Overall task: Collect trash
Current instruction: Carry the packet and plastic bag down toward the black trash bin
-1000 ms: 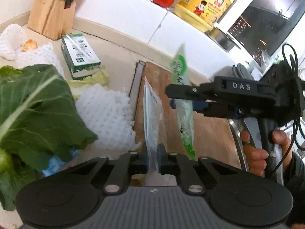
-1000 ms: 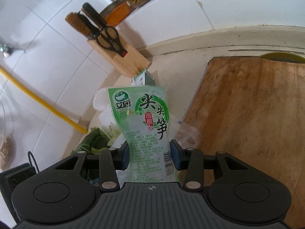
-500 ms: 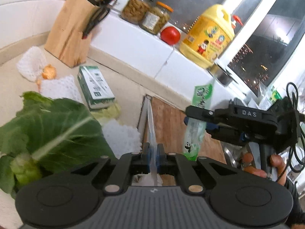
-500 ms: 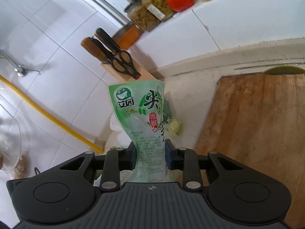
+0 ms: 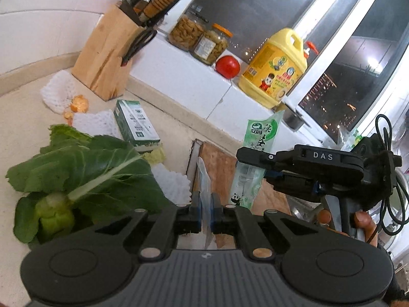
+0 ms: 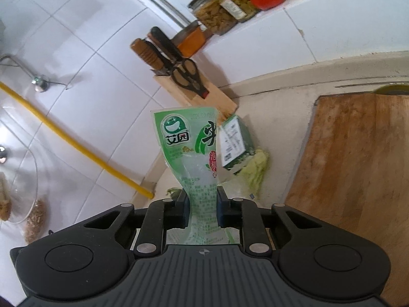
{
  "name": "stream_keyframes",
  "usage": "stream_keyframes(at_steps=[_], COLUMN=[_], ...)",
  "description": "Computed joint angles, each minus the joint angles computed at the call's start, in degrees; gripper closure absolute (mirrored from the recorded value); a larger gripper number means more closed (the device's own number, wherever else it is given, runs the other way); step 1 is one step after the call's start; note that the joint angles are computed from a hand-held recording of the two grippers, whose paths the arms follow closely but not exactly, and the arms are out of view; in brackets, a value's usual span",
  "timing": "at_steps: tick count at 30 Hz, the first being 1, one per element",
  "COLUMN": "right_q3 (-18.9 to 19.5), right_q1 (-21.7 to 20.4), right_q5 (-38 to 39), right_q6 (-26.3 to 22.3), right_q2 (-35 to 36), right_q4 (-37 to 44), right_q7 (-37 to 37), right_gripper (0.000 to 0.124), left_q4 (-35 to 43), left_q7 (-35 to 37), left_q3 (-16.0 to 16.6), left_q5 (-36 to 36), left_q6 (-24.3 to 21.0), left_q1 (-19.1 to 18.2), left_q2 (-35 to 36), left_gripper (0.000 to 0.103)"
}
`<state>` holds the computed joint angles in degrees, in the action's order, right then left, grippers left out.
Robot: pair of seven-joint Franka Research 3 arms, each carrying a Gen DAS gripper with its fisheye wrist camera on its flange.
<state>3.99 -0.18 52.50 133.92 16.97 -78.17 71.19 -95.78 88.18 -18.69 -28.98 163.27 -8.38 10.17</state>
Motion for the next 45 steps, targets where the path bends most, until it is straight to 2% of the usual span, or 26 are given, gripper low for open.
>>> stream_keyframes(at_steps=[5,13,18,22,24,29,35,43,45], right_q3=[0.59,1.44,2.25,3.2,3.79,5.6,8.05,11.36,11.93], right_q1=[0.74,2.57,3.64,4.42,4.83,6.02,8.02,11.5,13.15], right_q5=[0.84,2.77,2.96,2.43,2.1,1.12,-0.97,-3.54,-4.84], right_q6=[0.65,0.0,-2.26,-5.01,-6.63,-11.13,-18.01,-26.71,-28.72], right_q2=[-1.1,-1.47,0.03,2.26,3.61,7.23,13.74,22.78,26.42], right_q4=[-0.76,-0.41,2.28,5.71,7.75,13.18,22.81,36.11,41.54], right_q7=[-1.17,-3.47,-4.03,-3.96,-3.81,-3.69,-2.44,-0.29,0.97], right_gripper=[0.099,0.099,0.099,0.099,0.099,0.099,0.099,0.099,0.099], left_q4=[-3.72,-10.6,-15.74,-20.76,-23.16,-29.64,-36.54,-43.32,-43.92], left_q7=[2.3,3.6,-0.95,-9.8,-15.85,-32.45,-45.44,-56.53,-58.45], left_q3=[0.15,3.51,6.49,7.59,6.84,1.28,-4.28,-5.97,-6.17], left_q5=[-2.85,-6.02,-3.21,4.44,9.79,23.41,31.67,37.82,39.6], left_q6=[2.78,7.31,10.19,12.47,13.38,14.47,13.26,8.67,6.75], left_q1=[0.31,-2.02,-3.97,-3.63,-1.84,7.48,16.98,22.21,23.19], left_q2=[-3.5,-9.68,-13.74,-17.44,-19.3,-25.48,-34.36,-44.74,-46.02], left_gripper=[0.1,0.1,0.1,0.1,0.1,0.1,0.1,0.1,0.1])
